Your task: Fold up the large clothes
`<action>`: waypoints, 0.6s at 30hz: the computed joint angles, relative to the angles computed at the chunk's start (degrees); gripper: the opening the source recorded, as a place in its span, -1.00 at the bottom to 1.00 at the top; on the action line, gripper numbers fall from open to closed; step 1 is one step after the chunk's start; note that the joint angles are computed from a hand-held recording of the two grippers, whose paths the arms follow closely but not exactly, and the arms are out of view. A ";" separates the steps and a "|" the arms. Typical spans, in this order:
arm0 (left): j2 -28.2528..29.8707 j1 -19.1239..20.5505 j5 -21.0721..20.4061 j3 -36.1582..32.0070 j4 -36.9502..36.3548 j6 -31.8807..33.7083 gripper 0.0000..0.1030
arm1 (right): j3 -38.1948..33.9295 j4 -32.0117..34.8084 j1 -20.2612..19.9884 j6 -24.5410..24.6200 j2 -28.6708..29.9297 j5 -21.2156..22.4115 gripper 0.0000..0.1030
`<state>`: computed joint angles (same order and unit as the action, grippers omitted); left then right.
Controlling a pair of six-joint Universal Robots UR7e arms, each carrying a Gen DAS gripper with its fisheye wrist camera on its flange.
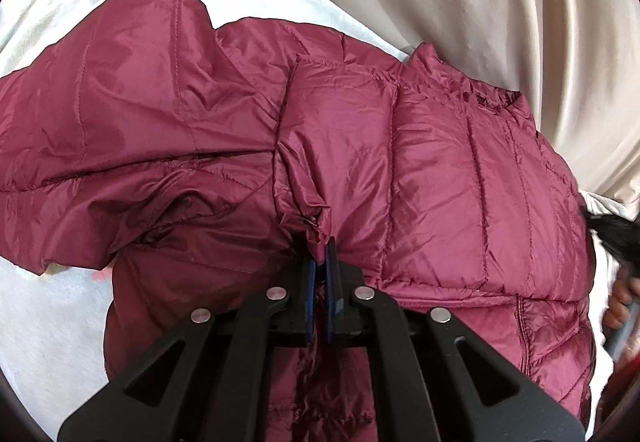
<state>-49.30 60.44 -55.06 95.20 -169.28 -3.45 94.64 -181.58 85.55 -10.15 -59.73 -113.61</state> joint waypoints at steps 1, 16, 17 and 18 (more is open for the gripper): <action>-0.06 0.07 -0.51 0.03 0.07 0.23 -0.87 | -0.51 -0.90 -1.08 0.64 0.58 1.19 -1.00; 0.48 -0.25 0.19 -0.48 0.48 1.24 -0.82 | 16.07 -7.72 -0.54 -5.48 -5.85 -6.01 -1.00; 0.49 -0.23 0.17 -0.49 0.42 1.24 -0.82 | 17.45 -7.86 -2.00 -4.19 -7.10 -2.47 -1.00; 0.44 -0.21 0.20 -0.41 0.36 1.28 -0.82 | 18.01 -7.16 -2.74 -2.15 -8.05 -0.37 -1.00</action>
<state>-48.86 60.23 -54.87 94.79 -168.92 -2.17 112.65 -188.74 82.80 -12.30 -67.78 -113.98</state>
